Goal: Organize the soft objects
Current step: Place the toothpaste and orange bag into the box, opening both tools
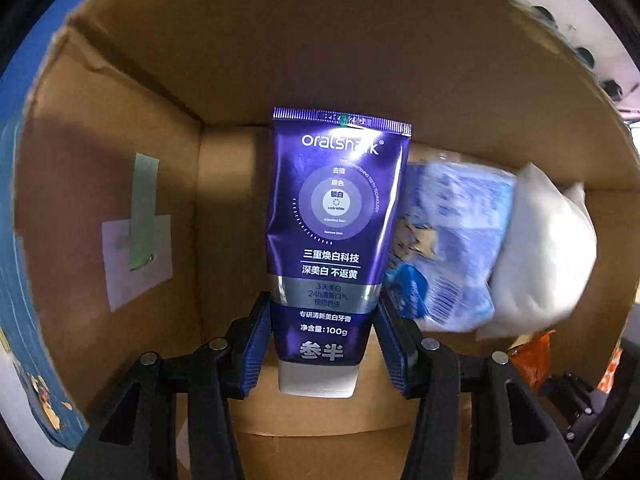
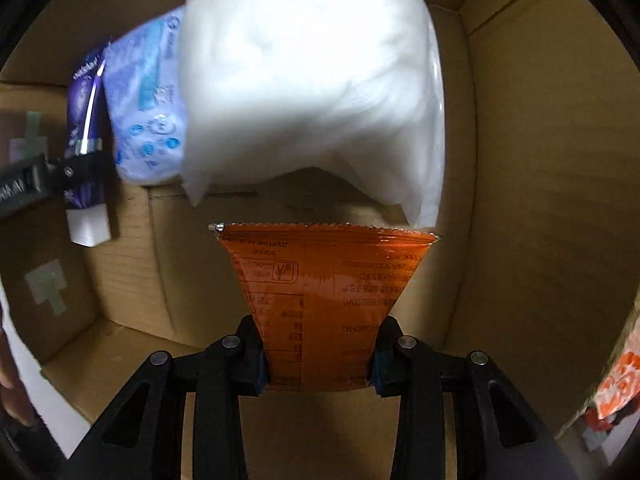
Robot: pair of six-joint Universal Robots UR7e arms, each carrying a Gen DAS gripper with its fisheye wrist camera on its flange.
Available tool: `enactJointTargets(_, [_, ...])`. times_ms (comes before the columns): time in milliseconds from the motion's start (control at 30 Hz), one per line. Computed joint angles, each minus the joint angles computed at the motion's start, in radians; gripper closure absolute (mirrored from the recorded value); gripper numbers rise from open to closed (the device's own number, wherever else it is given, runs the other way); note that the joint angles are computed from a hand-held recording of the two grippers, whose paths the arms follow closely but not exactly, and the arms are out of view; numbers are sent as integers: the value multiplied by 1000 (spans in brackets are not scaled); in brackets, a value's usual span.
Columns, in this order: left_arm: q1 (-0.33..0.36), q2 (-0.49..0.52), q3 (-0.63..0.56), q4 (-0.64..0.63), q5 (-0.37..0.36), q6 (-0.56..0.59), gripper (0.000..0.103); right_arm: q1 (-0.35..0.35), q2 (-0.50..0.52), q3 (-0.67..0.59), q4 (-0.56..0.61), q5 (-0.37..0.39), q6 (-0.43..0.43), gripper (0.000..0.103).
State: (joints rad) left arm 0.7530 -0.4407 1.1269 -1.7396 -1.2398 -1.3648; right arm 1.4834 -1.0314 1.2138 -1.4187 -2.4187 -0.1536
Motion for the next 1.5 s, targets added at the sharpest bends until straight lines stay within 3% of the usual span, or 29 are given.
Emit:
enactJointTargets(133, [13,-19,34,-40,-21,-18,52,2,19,-9,2,-26,-5,61])
enactJointTargets(367, [4,-30,18,-41,-60,-17,50,22,31,-32,-3,-17,-10,19])
enactJointTargets(433, [-4,-21,-16,-9,-53,-14,49,25,29,-40,5,-2,-1,17])
enactJointTargets(600, [-44,-21,-32,-11,-47,-47,28,38,1,-41,18,59,18,9])
enactJointTargets(667, [-71,-27,-21,-18,-36,-48,20,45,-19,-23,-4,73,8,1])
enactJointTargets(867, [-147,-64,29,-44,30,-95,0,85,-103,78,-144,53,-66,0])
enactJointTargets(1133, [-223,-136,76,62,149,-143,0,122,-220,180,-274,65,-150,0])
enactJointTargets(1500, [-342,-168,91,199,260,-226,0,157,-387,254,-312,144,-203,0])
